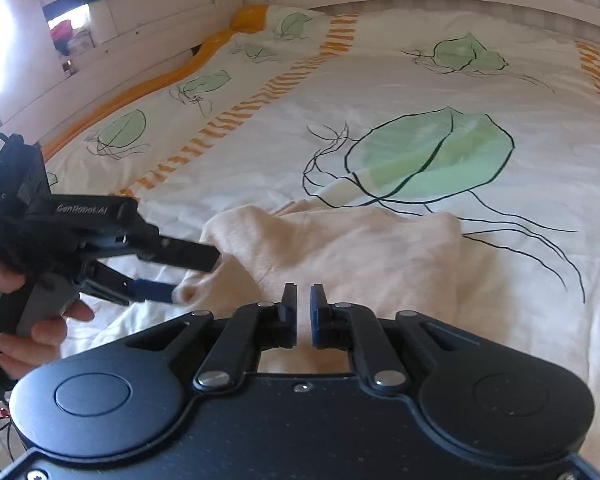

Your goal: Fold small clothes

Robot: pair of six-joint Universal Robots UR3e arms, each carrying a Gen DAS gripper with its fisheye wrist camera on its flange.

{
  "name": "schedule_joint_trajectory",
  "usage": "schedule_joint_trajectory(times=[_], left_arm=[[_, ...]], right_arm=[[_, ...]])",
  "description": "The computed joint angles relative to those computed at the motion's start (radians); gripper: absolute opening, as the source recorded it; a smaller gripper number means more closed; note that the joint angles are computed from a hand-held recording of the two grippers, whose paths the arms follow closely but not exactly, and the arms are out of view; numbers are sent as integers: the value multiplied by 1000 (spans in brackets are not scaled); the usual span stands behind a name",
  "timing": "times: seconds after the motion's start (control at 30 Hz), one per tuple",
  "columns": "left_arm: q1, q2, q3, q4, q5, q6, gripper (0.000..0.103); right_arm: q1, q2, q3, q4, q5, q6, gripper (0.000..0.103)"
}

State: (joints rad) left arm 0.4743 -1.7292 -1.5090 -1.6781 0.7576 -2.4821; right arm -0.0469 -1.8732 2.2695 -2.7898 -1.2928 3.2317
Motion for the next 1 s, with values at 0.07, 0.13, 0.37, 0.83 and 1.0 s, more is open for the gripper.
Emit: schedule_joint_trajectory(times=[0.07, 0.13, 0.37, 0.83, 1.0], left_arm=[[-21, -4, -1, 7, 19, -2, 82], [-39, -9, -11, 27, 33, -14, 82], [-59, -39, -15, 70, 24, -67, 82], [-24, -37, -9, 9, -6, -27, 82], [0, -66, 18, -84, -65, -5, 82]], right_arm=[[-6, 1, 8, 0, 10, -4, 13], [4, -6, 21, 0, 12, -12, 14], [86, -7, 82, -110, -18, -92, 85], [274, 286, -97, -182, -152, -234, 23], [274, 247, -15, -262, -152, -189, 23]])
